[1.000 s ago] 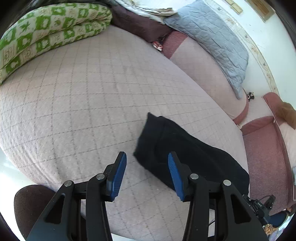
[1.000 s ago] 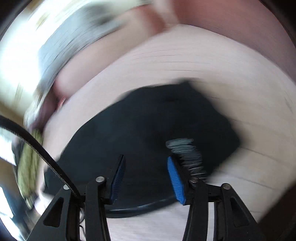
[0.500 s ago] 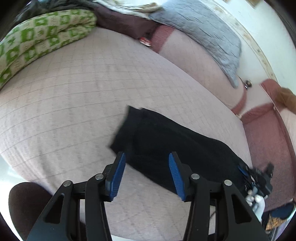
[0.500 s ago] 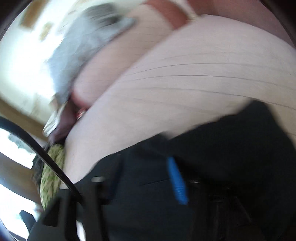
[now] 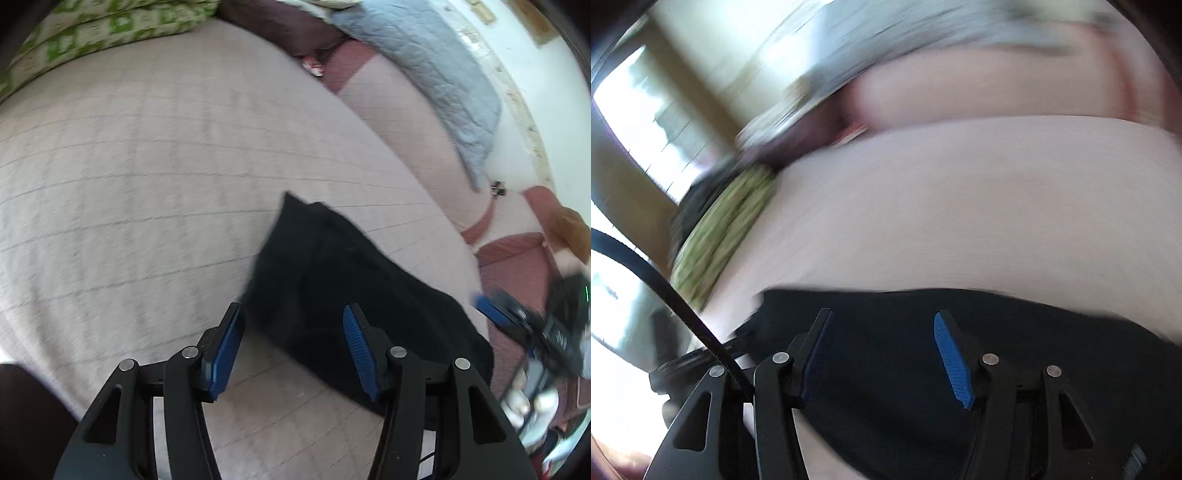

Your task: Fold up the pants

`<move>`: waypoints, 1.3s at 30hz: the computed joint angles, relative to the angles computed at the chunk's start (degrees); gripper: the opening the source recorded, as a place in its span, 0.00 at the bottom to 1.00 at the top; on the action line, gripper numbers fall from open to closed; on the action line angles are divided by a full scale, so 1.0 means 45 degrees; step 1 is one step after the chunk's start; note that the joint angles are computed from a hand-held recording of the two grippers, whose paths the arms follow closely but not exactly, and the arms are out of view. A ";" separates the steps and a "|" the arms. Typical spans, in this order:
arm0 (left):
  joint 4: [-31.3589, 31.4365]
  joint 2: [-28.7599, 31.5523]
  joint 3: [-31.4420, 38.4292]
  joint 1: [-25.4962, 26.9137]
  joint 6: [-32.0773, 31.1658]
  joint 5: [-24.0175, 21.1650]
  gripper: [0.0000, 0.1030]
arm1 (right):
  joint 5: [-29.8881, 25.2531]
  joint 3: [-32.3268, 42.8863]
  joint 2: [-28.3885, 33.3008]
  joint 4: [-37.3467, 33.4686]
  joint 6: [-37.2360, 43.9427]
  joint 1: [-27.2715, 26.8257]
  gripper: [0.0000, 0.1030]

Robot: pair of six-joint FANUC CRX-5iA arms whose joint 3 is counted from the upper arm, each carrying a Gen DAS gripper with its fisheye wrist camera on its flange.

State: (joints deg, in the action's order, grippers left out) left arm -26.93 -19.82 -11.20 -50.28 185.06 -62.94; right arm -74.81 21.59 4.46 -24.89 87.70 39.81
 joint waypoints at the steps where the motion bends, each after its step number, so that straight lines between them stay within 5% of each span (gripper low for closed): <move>1: 0.0023 -0.0023 -0.0122 0.0087 -0.0057 0.0354 0.53 | -0.0529 0.0684 0.0655 -0.0212 0.0365 0.0308 0.60; 6: -0.1144 -0.0197 -0.0491 -0.0481 0.0879 0.0946 0.54 | -0.2988 0.4717 0.4484 0.0101 0.1084 0.1888 0.60; 9: -0.1523 -0.0649 -0.1065 -0.0520 0.1594 0.1716 0.55 | -0.4031 0.5852 0.5688 0.0382 0.1330 0.2563 0.60; 13: -0.1667 -0.0672 -0.1098 -0.0552 0.1641 0.1775 0.56 | -0.4493 0.6710 0.6739 0.1464 0.1807 0.3483 0.72; 15: -0.1735 -0.0569 -0.0971 -0.0641 0.1547 0.1603 0.56 | -0.4535 0.6838 0.6904 0.2420 0.2215 0.4028 0.59; 16: -0.1776 -0.0559 -0.0941 -0.0682 0.1583 0.1566 0.56 | -0.4560 0.6838 0.6908 0.2631 0.2417 0.4177 0.41; 19: -0.2119 -0.0633 -0.0886 -0.0944 0.2066 0.1416 0.56 | -0.4734 0.6847 0.6792 0.2529 0.2297 0.4145 0.28; 27: -0.1521 0.0178 -0.0142 -0.0512 0.1064 0.0842 0.57 | -0.3657 0.5687 0.5454 0.1383 0.1672 0.3375 0.28; 28: -0.1236 0.0277 -0.0142 -0.0311 0.0633 0.1057 0.50 | -0.3569 0.5599 0.5353 0.1168 0.1591 0.3268 0.28; 30: 0.0111 0.0079 -0.0737 0.0572 -0.0735 0.2412 0.18 | -0.3428 0.5411 0.5145 0.0916 0.1524 0.3098 0.28; 31: 0.0404 -0.0021 -0.0942 0.0722 -0.0874 0.2813 0.18 | -0.3372 0.5268 0.4998 0.0795 0.1537 0.2949 0.28; 39: -0.0781 0.0991 0.1323 -0.0589 -0.1381 0.1423 0.17 | -0.2054 0.3783 0.3430 -0.0469 0.1256 0.1921 0.28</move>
